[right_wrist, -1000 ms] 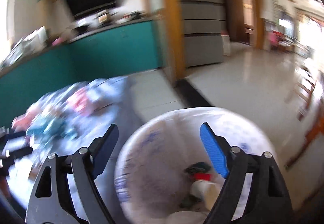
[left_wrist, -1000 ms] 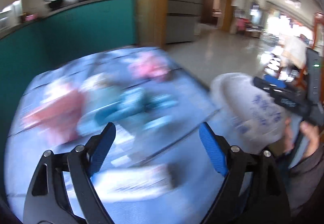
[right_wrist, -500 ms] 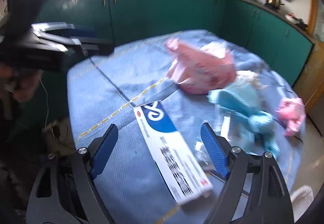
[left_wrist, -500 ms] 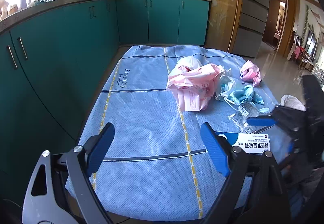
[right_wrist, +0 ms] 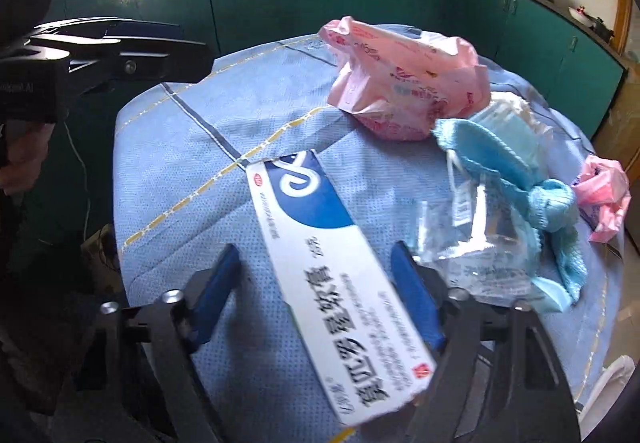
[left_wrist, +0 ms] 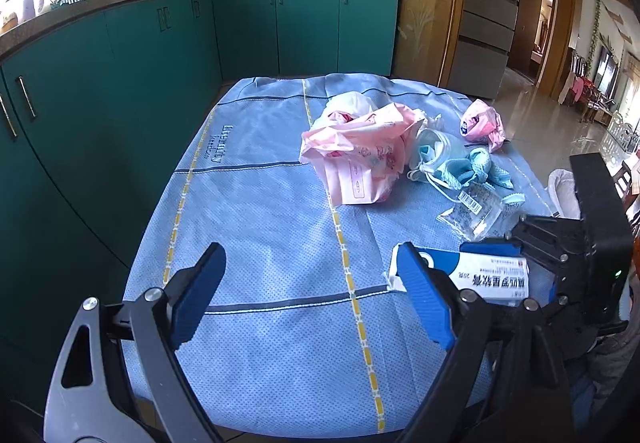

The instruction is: Collect trash

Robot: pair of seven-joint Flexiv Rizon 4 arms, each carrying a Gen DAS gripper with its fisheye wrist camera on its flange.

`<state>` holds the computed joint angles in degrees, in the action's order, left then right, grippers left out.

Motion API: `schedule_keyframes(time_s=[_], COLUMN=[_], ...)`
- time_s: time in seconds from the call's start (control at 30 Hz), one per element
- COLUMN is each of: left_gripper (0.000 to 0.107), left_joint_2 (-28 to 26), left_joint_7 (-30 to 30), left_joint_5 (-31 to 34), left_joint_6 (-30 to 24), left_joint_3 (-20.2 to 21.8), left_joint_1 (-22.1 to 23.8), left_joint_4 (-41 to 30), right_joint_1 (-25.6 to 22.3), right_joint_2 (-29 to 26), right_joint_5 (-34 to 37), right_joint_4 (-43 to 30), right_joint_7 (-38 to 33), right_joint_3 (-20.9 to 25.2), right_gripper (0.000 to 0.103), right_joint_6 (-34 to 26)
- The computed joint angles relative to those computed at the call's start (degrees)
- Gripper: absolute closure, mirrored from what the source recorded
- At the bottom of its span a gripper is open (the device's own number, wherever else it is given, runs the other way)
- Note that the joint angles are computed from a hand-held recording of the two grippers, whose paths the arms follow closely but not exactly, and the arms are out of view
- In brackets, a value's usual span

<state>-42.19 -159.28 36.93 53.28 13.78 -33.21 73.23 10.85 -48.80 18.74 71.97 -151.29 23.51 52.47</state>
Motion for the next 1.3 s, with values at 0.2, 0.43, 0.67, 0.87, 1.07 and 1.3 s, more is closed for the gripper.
schedule_keyframes(time_s=[0.2,0.43,0.67,0.87,1.07,1.3], left_gripper=[0.019,0.019,0.019,0.019,0.018,0.017], left_joint_2=[-0.12,-0.57,-1.29,-2.14,-2.33,-2.82], left_joint_7=[0.0,0.57,1.99,3.58,4.45,6.03], left_joint_5=[-0.51,-1.31,-2.02,-2.61,-3.45,-3.89], left_joint_6=[0.42,0.47,0.68,0.88,0.73,0.62], left_joint_3=[-0.38,-0.55,-0.66,-0.69,-0.55,-0.7], left_joint_1=[0.36,0.44,0.45,0.26,0.27,0.25], left_joint_4=[0.18,-0.12,-1.27,-2.5,-2.74,-3.78], right_joint_1=[-1.98,-7.22,-7.74,-5.76,-6.46,-7.26], right_joint_2=[0.65,1.9,0.95,-0.18,-0.44,-0.24], right_joint_5=[1.93,8.67,12.08,7.58,5.36,5.46], right_joint_4=[-0.22,-1.12,-4.26,-3.7,-2.89,-2.43], right_joint_7=[0.24,-2.85,2.56,7.51,7.27,5.16], right_joint_3=[0.32,2.66,-0.69,-2.84,-1.17,0.36], right_gripper=[0.058,0.058,0.058,0.058,0.058,0.045], right_joint_6=[-1.08,-2.32,0.4,3.16,3.65,2.49])
